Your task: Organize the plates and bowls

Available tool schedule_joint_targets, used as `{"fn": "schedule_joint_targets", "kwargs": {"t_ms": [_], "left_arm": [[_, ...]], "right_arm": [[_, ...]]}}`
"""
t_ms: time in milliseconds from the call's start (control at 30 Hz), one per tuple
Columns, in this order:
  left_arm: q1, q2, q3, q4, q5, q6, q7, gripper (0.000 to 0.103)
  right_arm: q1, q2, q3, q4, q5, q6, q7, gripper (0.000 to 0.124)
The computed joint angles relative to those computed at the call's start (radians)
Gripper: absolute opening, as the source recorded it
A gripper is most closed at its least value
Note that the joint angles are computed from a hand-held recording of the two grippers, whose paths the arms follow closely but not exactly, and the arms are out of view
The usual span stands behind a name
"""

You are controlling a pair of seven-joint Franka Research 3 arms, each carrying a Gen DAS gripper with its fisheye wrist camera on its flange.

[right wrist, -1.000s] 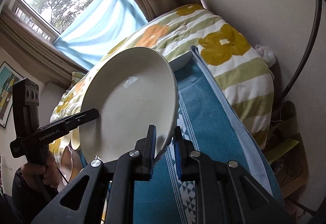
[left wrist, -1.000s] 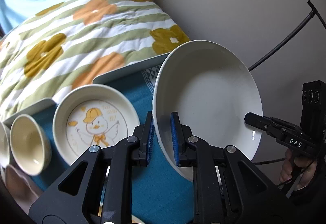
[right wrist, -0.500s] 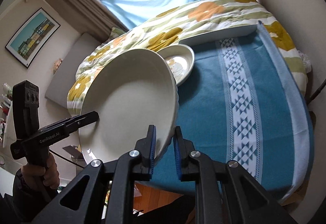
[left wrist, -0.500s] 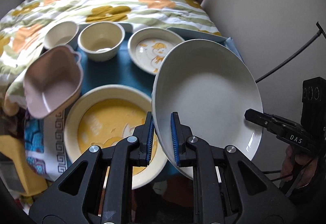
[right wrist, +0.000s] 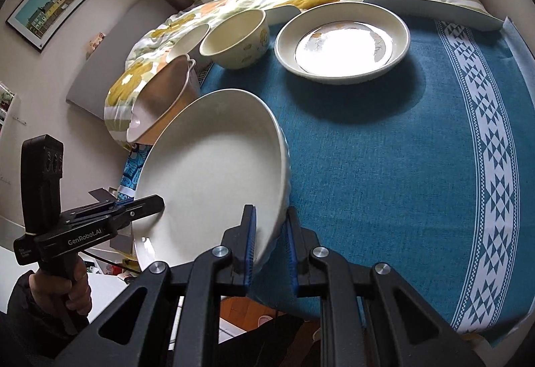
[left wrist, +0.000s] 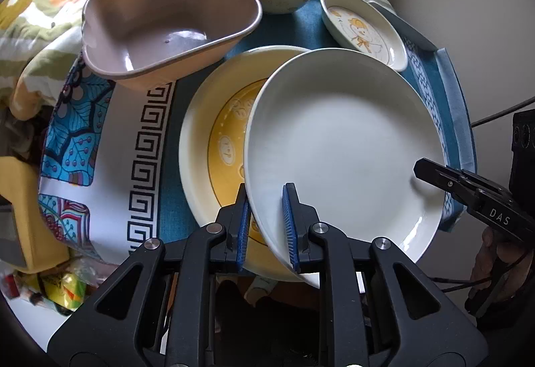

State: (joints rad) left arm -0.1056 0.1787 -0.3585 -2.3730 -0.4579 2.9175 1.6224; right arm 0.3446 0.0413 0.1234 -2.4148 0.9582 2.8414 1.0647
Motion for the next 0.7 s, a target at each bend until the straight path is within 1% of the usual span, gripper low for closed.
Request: {"fn": "schedule_joint_targets", "kwargs": {"t_ms": [67, 167, 267, 367, 467, 533, 633, 700], "left_arm": [[0.006, 0.012, 0.004, 0.006, 0.010, -0.002, 0.010, 0.016], [-0.005, 0.039, 0.030, 0.031, 0.086, -0.012, -0.022, 0.016], [-0.023, 0.051, 0.057, 0.041, 0.187, -0.025, -0.084, 0.016], [-0.018, 0.072, 0.055, 0.065, 0.237, -0.039, -0.117, 0.016], [-0.034, 0.079, 0.069, 0.077, 0.309, -0.040, -0.170, 0.016], [-0.054, 0.083, 0.085, 0.082, 0.368, -0.037, -0.217, 0.016], [-0.107, 0.086, 0.133, 0.091, 0.500, -0.037, -0.325, 0.016], [-0.139, 0.092, 0.162, 0.101, 0.590, -0.038, -0.400, 0.016]], "right_arm": [[0.006, 0.024, 0.000, 0.015, -0.057, 0.019, 0.043, 0.015], [0.012, 0.045, 0.001, 0.031, -0.147, 0.033, 0.121, 0.015], [0.009, 0.059, 0.005, 0.041, -0.190, 0.044, 0.163, 0.015], [0.012, 0.062, 0.003, 0.037, -0.256, 0.061, 0.215, 0.015], [0.007, 0.055, 0.008, 0.027, -0.276, 0.070, 0.227, 0.015], [0.015, 0.055, 0.000, 0.020, -0.346, 0.077, 0.279, 0.015], [0.023, 0.056, -0.013, 0.012, -0.452, 0.086, 0.354, 0.015], [0.033, 0.060, -0.028, 0.013, -0.546, 0.085, 0.423, 0.015]]}}
